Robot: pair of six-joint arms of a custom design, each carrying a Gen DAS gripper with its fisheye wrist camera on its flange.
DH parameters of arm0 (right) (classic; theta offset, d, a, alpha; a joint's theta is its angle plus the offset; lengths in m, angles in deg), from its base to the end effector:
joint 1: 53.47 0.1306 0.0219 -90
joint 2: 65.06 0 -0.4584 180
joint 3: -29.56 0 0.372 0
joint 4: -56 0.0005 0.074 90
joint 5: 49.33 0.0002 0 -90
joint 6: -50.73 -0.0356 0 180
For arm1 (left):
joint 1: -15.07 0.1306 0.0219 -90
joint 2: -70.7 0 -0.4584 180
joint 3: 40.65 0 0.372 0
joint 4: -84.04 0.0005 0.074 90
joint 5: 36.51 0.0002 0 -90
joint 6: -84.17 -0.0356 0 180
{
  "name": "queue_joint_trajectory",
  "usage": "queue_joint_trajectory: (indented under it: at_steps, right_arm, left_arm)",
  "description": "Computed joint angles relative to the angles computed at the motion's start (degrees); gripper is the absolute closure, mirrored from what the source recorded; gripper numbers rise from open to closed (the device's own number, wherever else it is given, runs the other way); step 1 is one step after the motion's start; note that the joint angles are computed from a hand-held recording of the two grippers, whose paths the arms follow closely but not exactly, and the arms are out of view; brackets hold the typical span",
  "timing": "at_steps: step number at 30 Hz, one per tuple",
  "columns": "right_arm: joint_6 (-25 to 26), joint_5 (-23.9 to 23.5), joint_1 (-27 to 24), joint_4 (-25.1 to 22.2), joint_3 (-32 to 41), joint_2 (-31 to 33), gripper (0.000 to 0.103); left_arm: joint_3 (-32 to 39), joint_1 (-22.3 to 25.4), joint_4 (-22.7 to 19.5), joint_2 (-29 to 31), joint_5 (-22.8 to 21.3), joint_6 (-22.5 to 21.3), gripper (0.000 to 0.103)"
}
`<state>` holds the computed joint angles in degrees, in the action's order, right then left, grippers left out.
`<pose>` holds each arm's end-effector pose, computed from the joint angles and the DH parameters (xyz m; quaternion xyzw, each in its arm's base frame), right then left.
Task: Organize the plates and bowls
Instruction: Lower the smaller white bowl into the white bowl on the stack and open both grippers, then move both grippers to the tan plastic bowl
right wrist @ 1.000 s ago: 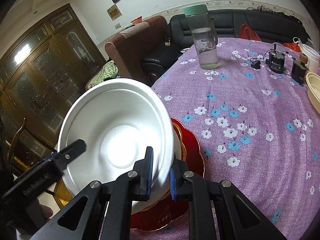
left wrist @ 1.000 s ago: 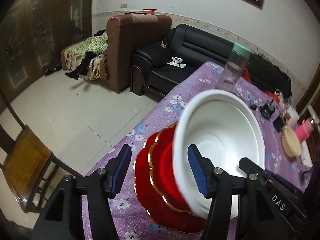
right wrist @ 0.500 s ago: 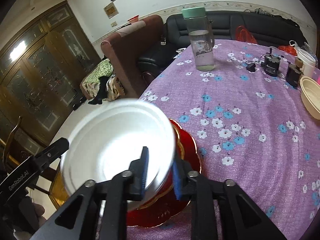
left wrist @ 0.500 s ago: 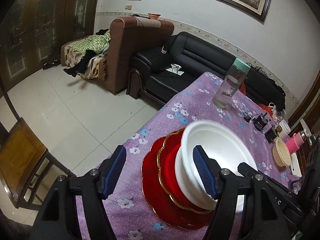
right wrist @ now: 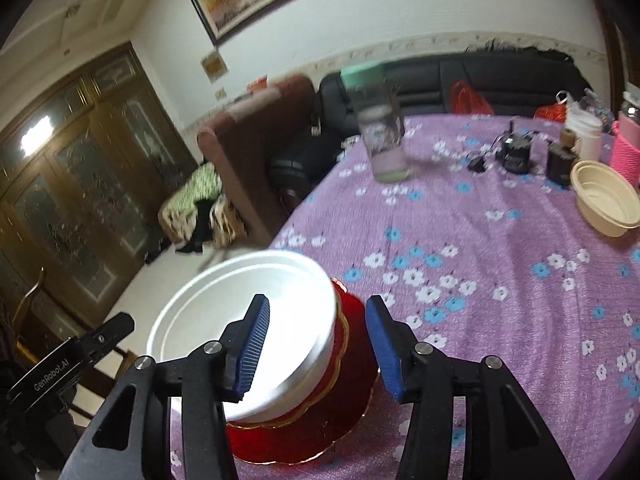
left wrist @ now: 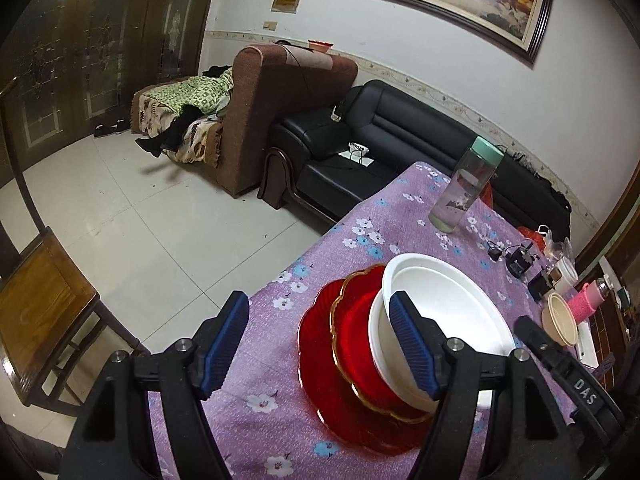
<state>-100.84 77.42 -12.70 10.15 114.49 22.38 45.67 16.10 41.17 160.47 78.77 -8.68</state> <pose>0.3483 0.2715 0.4955 0.2703 0.8522 0.0780 0.4410 0.4648 -0.0073 0.4897 0.0958 0.9043 -0.1907 0.3697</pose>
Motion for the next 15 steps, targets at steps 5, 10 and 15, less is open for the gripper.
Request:
queue_joint_trajectory:
  at_steps: [5,10,15]
  right_arm:
    - [-5.0,7.7,4.8,-1.9,-2.1,-1.8,0.044]
    - [-9.5,15.0,10.4,-5.3,-3.0,-2.6,0.042]
    - [-5.3,12.1,13.5,-1.2,-3.1,-2.2,0.042]
  left_arm:
    - [-3.2,1.0,1.7,-2.4,0.0,-0.1,0.03]
    - [-5.6,1.6,3.4,-4.2,-0.7,2.2,0.03]
    - [-7.5,4.0,4.5,-5.5,1.9,5.6,0.029]
